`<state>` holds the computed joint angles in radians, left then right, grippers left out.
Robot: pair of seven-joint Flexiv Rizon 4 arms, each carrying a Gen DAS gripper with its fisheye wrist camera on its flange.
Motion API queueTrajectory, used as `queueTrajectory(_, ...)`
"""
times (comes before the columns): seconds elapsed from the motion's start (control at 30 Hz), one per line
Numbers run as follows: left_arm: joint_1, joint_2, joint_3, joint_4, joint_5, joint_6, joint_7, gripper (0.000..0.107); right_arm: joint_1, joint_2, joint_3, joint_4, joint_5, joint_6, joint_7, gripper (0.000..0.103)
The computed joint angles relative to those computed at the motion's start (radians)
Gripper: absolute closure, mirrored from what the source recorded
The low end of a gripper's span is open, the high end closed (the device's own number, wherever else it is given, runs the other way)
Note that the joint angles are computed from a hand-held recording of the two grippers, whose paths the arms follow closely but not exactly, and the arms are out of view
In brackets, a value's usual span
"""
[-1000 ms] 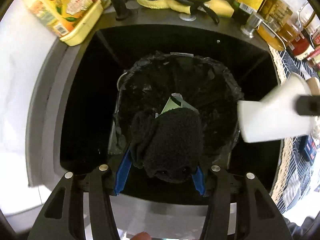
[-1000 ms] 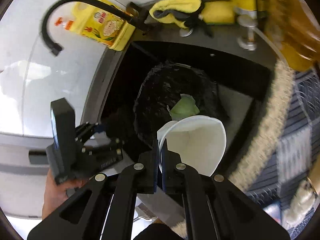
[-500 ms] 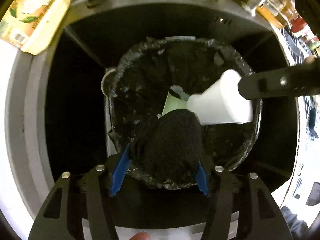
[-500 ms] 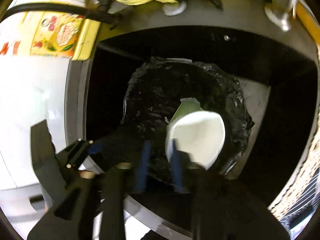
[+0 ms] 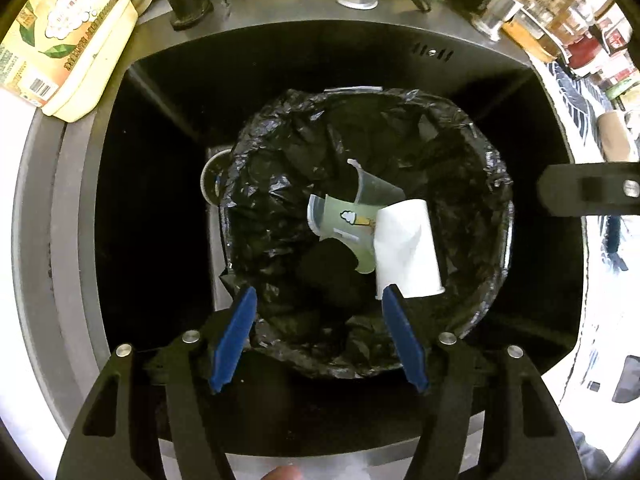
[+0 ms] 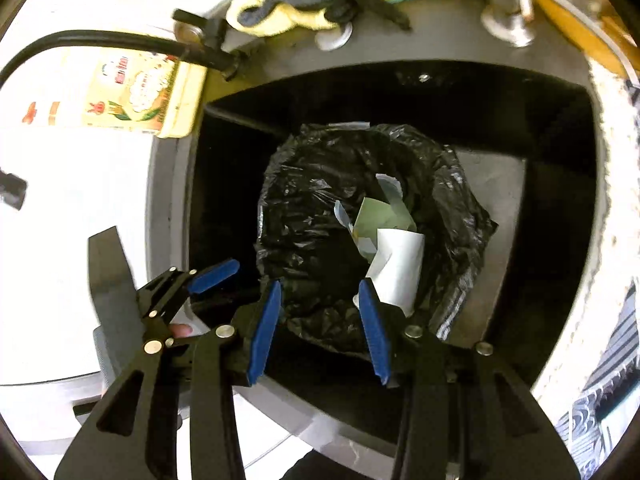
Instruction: Collect trash
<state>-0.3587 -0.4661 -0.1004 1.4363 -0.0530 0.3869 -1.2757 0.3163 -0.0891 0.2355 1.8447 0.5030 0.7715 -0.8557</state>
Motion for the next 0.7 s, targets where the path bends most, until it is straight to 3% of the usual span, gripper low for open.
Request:
queueTrajectory(0.43,-0.008,0.058,-0.053,0.070,-0.130,0.013,0.035,0.043,0.023,0.263,0.002,0.167,-0.136,-0.039,0.175,0.061)
queueTrajectory(0.7,-0.047,0.059,-0.070,0.083,-0.159,0.068,0.035,0.043,-0.044,0.503,-0.026,0.335,-0.228,-0.103,0.340,0.060)
